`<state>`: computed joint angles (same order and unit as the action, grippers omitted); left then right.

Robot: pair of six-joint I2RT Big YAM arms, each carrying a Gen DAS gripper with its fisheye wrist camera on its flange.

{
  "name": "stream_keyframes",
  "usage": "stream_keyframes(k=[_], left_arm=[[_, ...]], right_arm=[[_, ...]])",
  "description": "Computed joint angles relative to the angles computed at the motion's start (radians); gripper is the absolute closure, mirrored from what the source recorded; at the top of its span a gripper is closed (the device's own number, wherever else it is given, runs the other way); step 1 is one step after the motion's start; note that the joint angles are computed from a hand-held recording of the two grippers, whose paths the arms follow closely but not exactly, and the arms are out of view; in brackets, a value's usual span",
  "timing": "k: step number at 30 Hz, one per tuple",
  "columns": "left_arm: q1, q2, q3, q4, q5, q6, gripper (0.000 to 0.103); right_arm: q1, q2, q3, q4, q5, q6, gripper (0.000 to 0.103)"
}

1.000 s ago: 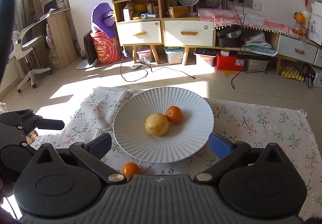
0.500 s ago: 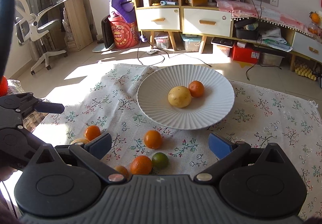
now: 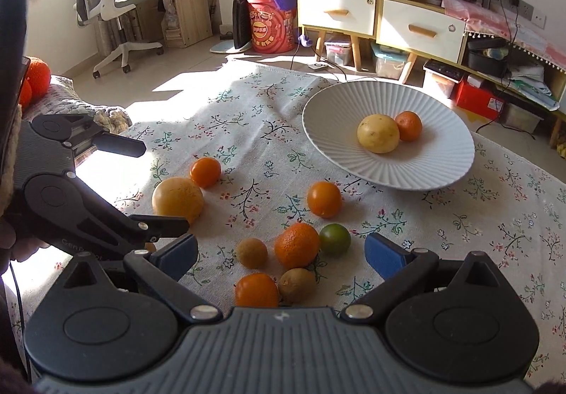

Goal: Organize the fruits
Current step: 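Move both grippers back to the fruit pile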

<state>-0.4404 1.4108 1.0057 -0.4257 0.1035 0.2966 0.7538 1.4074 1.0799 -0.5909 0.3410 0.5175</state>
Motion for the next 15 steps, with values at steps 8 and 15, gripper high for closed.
stream_keyframes(k=[8, 15], left_arm=[[0.004, 0.014, -0.013, -0.018, 0.021, 0.012, 0.012], [0.011, 0.029, 0.008, -0.051, 0.049, 0.003, 0.028]], right_arm=[[-0.003, 0.036, 0.01, -0.031, -0.021, 0.04, 0.016], [-0.014, 0.05, 0.017, -0.028, -0.04, 0.087, 0.032]])
